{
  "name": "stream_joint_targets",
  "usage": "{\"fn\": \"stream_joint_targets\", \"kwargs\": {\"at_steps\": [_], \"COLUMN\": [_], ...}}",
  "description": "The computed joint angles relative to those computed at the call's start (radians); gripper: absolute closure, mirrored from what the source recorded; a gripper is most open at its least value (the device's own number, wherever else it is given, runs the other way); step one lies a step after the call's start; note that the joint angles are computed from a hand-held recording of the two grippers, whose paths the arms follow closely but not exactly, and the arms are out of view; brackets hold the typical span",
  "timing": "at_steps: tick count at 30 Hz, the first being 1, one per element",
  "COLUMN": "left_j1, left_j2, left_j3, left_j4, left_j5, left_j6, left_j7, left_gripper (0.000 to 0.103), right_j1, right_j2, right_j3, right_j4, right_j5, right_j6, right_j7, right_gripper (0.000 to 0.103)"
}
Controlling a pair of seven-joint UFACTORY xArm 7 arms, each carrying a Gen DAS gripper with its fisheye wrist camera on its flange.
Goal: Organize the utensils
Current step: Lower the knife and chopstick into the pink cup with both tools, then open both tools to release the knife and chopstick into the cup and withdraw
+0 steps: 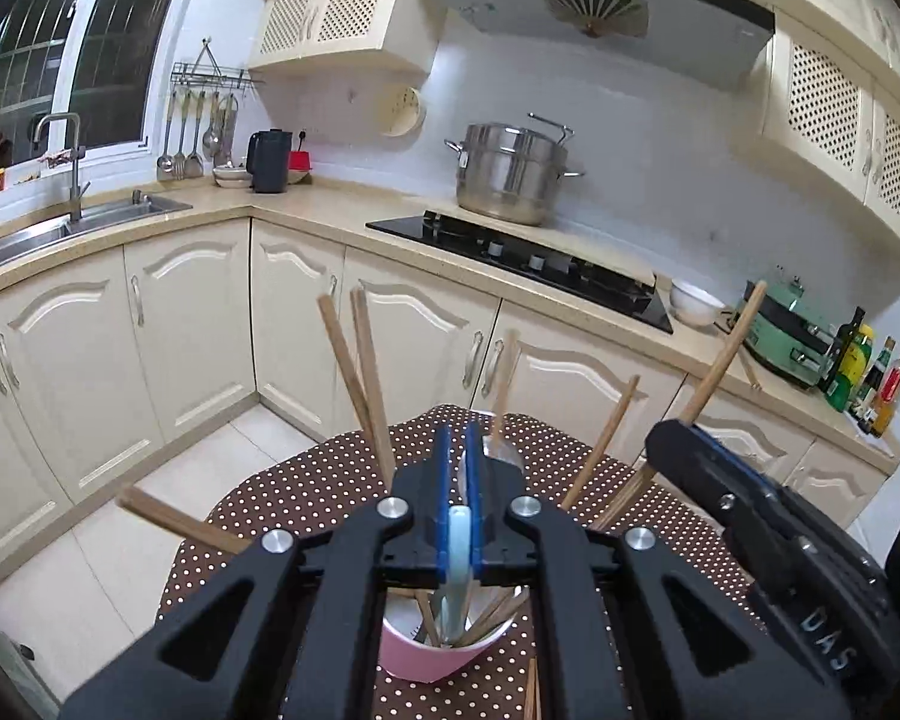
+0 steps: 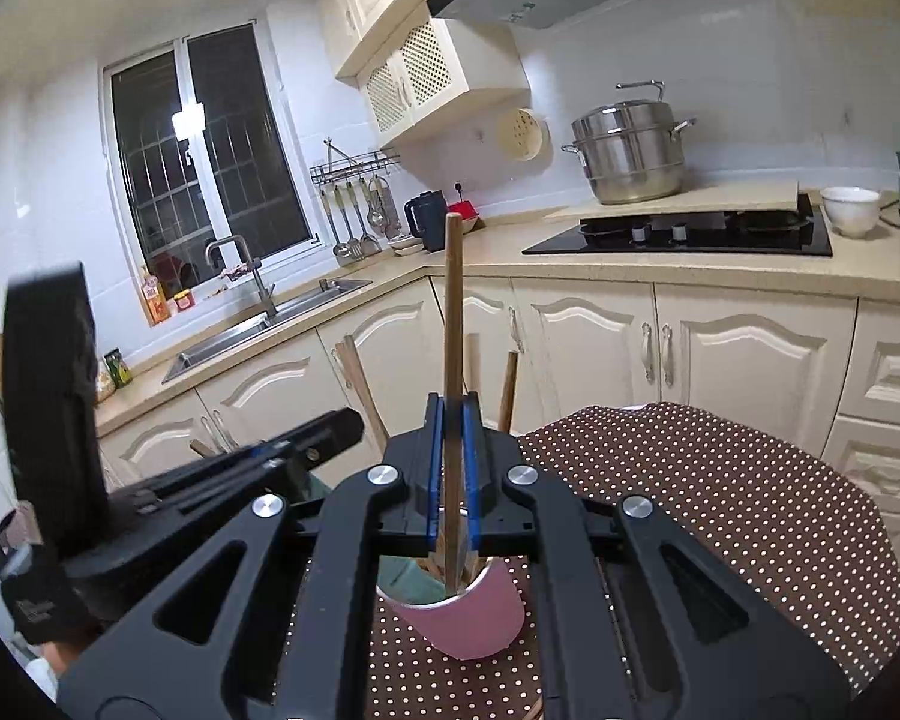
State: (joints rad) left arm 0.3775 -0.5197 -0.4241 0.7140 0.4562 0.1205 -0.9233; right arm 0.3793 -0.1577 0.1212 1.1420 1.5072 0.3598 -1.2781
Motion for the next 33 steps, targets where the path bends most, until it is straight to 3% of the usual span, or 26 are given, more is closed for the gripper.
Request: {"fn": "stream_joint_targets", "kwargs": {"at_steps": [4,6,8,13,19,25,33], "left_j1": [0.03,0.026,0.043,0.078,0.065,0.106,0.047], "left_j2": [-0.001,-0.015,-0.044,-0.103,-0.157,-0.244,-0.278], "left_j3": [-0.029,-0.026,-0.036,-0.069,-0.06,-0.101,-0.057], "left_j4": [-0.003,-0.01,-0.025,-0.036,-0.063,-0.086,-0.12], "left_j5": [0.019,0.018,0.02,0.017,0.007,0.055,0.071], "left_j6": [-0.015,-0.015,-0.031,0.004,0.047,0.119,0.164], "left_j7": [-0.017,-0.015,-0.023,-0.018,-0.021,-0.035,-0.009], "left_gripper": [0.095,0.069,0.06,0.055,0.05,0.046,0.046], "right_j1": [-0.005,-0.007,-0.008,-0.005,0.014,0.045,0.071], "right_j2": [0.012,0.018,0.023,0.019,0.01,0.013,0.025], "right_j3": [-0.003,-0.002,0.001,0.012,0.026,0.048,0.054], "right_j4": [0.004,0.007,0.009,0.004,-0.006,-0.019,-0.031], "right_j5": [0.003,0.008,0.012,0.016,0.013,0.009,-0.029], "right_j6": [0.015,0.017,0.017,0.0,-0.054,-0.127,-0.172], "right_j7": [0.003,0.001,-0.001,-0.01,-0.025,-0.049,-0.019], "right_gripper": [0.096,0.096,0.096,0.096,0.096,0.096,0.096]}}
